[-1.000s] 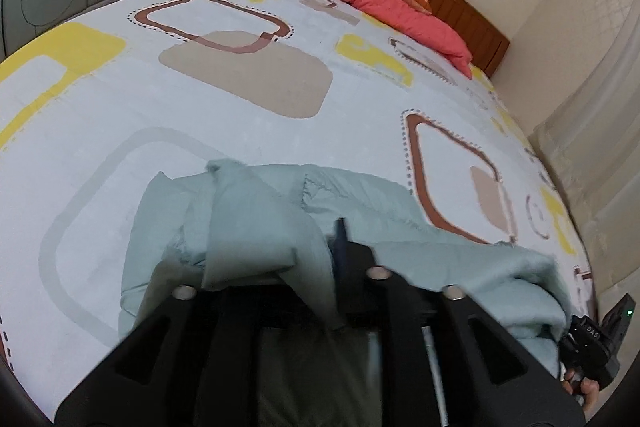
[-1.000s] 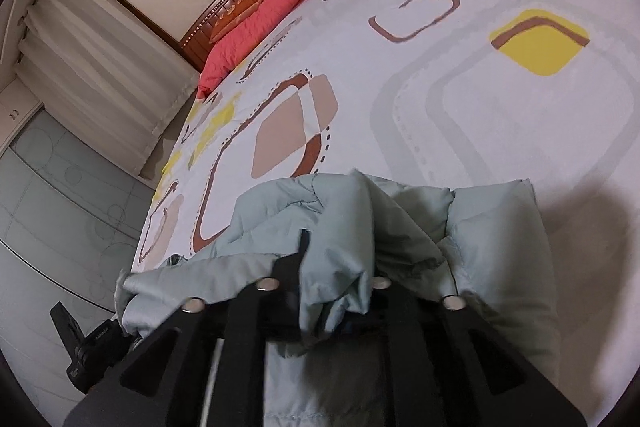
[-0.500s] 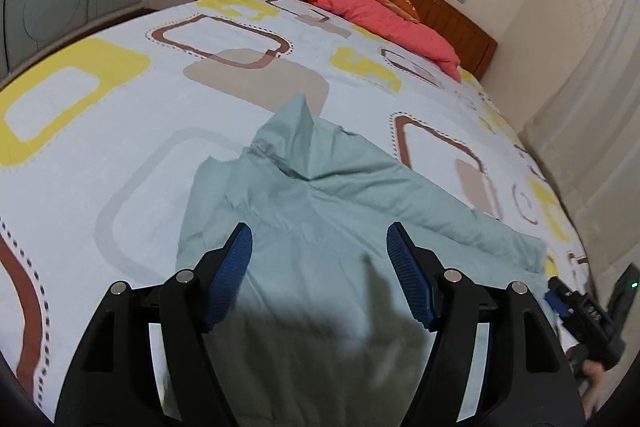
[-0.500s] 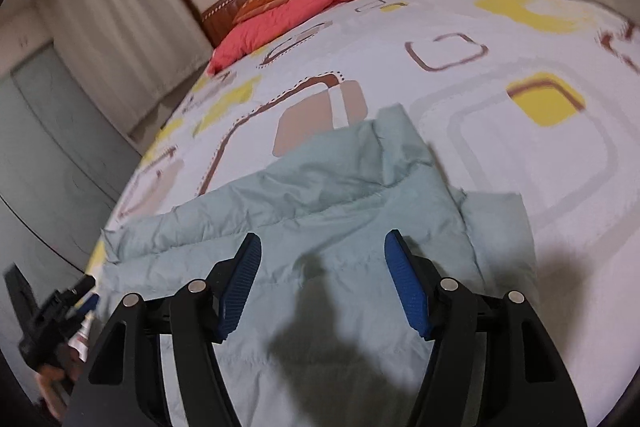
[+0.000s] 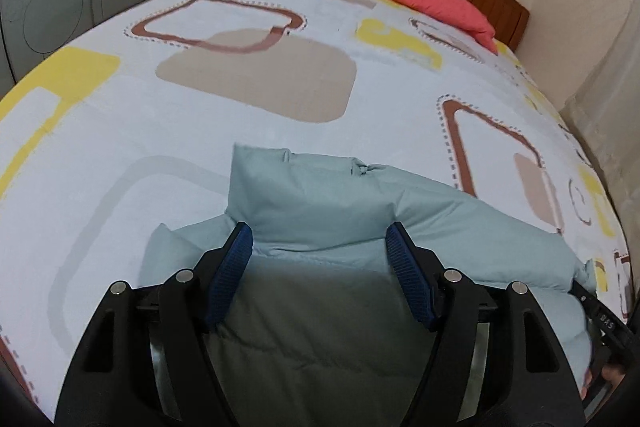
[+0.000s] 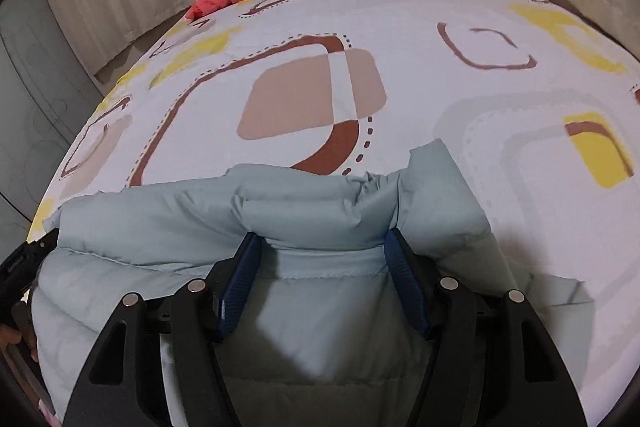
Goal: Fold large clothes
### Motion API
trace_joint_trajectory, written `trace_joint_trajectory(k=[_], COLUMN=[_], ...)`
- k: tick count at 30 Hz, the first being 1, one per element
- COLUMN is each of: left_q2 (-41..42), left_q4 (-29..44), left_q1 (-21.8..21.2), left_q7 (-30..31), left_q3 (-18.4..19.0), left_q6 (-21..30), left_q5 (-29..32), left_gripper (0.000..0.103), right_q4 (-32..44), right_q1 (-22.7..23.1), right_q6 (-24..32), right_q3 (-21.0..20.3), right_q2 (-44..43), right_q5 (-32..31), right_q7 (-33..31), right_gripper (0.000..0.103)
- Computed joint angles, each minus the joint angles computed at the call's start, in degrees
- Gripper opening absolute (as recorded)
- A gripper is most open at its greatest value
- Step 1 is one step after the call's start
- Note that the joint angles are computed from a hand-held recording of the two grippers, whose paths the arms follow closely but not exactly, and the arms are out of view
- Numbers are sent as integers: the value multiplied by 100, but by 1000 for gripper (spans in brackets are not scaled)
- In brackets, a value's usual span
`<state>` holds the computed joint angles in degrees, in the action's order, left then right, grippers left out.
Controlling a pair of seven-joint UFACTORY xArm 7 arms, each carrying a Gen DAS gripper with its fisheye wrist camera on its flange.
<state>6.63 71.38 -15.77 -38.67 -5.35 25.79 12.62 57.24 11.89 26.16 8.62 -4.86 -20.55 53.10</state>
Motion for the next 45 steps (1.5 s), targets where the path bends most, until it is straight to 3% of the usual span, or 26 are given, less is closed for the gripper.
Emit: trace_joint_trajectory(k=[4,6,8,11,14,18,22,24,27,29,37,41,45], left_q2=[130,-85,-562,-1176,-1325,-1041,-795,-897,-1365,-1742,-3715,-4644,-4901], left_q4=[193,75,-418,-1110,-1420,-1298,-1150,-1198,-1570,-1894,-3712,-4545,-4937], left_q1=[-42,37,148,160,238,321,300,268,187,183,16,-419,-763], left_q7=[-22,234,570,660,440,211,40,230,732,781,0,-329,-498], left_q3=[22,-50,-116,-146,-227,-259,-230,-196,-101,-77,60,152,212], left_q6=[179,262,-50,-352,-413,-513,-582,-565,-583,-643,-796,-845,-1256], left_q5=[89,-339,-1100,-1483,-1233,-831,-453,-689,-1536,-1779,-2783,-3236,-3447], left_gripper=[72,72,72,72,72,72,72,72,73,76,79,79,79], right_q4=[-59,-218,-464,-776,-929,-1146,-1131,-1216,-1590,-1843,-3165,-3847,-4347], right_q1=[-14,-18,-56,-247,-411,-384,-564,-544,-486,-525,-296,92,415], right_q6=[-105,-112,-200,99,406,21,-45,-158,-368,-384,252,519,139], right_q3=[-11,-20,2,235,439,245,424,386,276,316,396,401,483], right_q2=[-44,-283,-619,-1154,-1329,-1165,-1086,-1189,-1684,-2082,-4267,-5287,-5680], right_q5=[-34,110,289,102,-125,208,-115,-106,243,414,1376,1998,2477], right_q7=[93,91,114,363,503,284,549,564,584,641,806,1092,1492], right_gripper=[64,64,64,64,64,64,66,66,66,66,66,66,66])
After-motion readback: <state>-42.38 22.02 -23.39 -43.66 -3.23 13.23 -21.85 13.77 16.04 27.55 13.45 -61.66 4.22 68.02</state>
